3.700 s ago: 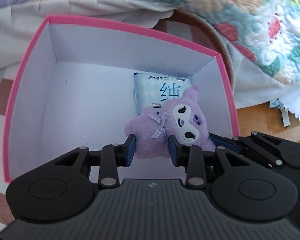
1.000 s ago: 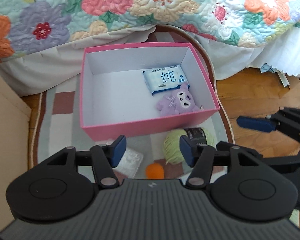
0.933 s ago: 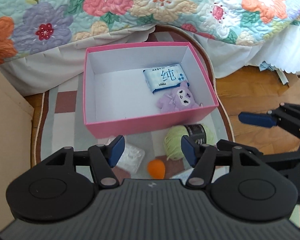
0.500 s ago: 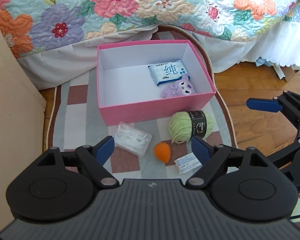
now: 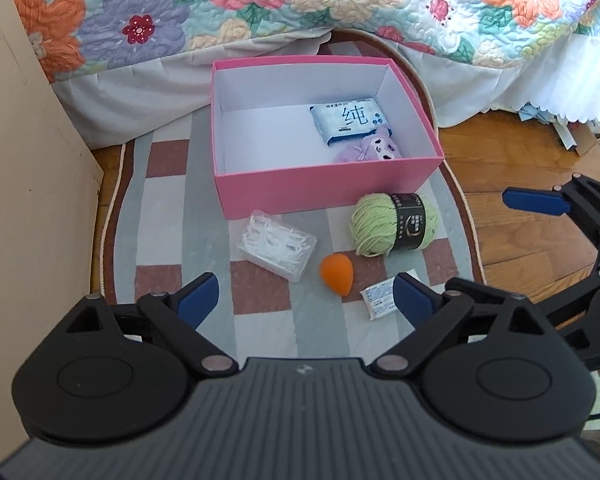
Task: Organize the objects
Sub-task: 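Raise the right gripper out of the pink box and pull back, then move the right gripper down to the white wrapped soap bar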
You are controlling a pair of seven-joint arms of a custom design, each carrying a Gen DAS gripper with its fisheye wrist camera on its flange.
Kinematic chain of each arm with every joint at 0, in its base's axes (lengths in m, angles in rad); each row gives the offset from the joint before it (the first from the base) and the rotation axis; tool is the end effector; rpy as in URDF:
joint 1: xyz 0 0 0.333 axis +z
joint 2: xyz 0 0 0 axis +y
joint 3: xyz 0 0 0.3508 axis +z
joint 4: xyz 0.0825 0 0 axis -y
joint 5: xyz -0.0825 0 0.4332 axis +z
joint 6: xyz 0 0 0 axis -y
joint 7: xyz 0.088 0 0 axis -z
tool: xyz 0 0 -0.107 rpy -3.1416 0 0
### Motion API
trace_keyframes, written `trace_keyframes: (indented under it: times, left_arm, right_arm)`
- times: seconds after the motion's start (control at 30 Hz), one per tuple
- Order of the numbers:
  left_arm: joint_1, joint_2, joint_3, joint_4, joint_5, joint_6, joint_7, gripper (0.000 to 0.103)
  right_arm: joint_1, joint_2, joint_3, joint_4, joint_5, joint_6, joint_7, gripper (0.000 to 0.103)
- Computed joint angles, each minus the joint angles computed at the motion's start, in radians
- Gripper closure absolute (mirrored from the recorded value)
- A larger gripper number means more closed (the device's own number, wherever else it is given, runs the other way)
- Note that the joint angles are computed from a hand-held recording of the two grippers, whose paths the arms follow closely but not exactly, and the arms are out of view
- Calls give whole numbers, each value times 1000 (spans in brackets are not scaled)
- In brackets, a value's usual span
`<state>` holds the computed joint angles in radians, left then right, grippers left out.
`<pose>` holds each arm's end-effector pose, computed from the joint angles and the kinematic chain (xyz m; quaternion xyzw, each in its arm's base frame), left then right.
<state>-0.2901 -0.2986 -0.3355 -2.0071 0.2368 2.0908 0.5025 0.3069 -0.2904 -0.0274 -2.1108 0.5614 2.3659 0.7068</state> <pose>0.4338 -0.3268 0.6409 -0.7979 0.5533 -0.1873 0.1487 0.5273 0.1563 0.6216 -0.8741 0.3316 -0.1119 0.3370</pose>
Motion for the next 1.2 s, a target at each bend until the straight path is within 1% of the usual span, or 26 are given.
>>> trace_keyframes:
  times: [0.07,0.13,0.23,0.27,0.33,0.4,0.47,0.53,0.6,0.67,0.7,0.77,0.83,0.9,0.97,1.03,1.1,1.2]
  left_arm:
    - [-3,-4,1,-7,-6,0,4,6]
    - [-4,-9,1,-16,-9,5,3,4]
    - [0,-15,-8,-28,13,11,-11,2]
    - [2,-15,-11,-30,22,11,-17,2]
    - [4,-10,-17,-28,37,-5,-31,2]
    - [2,-5,-19,-29,44,-12,-37,2]
    - [-1,-1,-19,-33,51,-10,-44,2]
    - [-3,0,-19,-42,55,1,-52,2]
    - [-8,-7,-13,-64,45,41,-58,2]
    - [-12,-22,-4,-98,15,116,-82,2]
    - [-13,-23,-2,-107,2,141,-89,2]
    - [-10,-10,-11,-100,1,142,-100,2]
    - [-7,8,-21,-88,18,134,-116,2]
    - [-8,20,-23,-87,23,143,-136,2]
    - [-11,32,-18,-92,10,155,-162,2]
    - [-14,52,-14,-93,-1,162,-176,2]
    - [-21,77,-8,-89,-13,165,-167,2]
    - [-34,98,4,-105,-45,206,-151,3]
  right_arm:
    - [3,-5,-4,-7,16,8,-9,5]
    - [13,-16,-15,-24,56,31,-47,5]
    - [29,-35,-25,-55,118,83,-109,5]
    - [25,-39,-16,-64,103,107,-109,5]
    - [13,-34,0,-64,43,115,-80,5]
    - [-4,-21,11,-51,-15,92,-13,5]
    - [-17,1,8,-24,-47,33,61,5]
    - [-22,22,-4,0,-46,-30,83,6]
    - [-31,30,1,-1,-64,-35,88,6]
    - [-36,28,5,-11,-81,-37,89,6]
    - [-38,28,4,-14,-82,-44,88,6]
    - [-39,27,-1,-18,-76,-62,78,7]
    - [-40,22,-2,-30,-70,-64,68,7]
    - [-38,19,-6,-42,-51,-67,56,7]
    - [-32,20,-18,-49,-17,-92,20,7]
    - [-30,13,-19,-71,3,-89,-19,7]
    - [-30,9,-18,-88,17,-81,-41,7]
    - [-29,8,-21,-103,45,-80,-63,7]
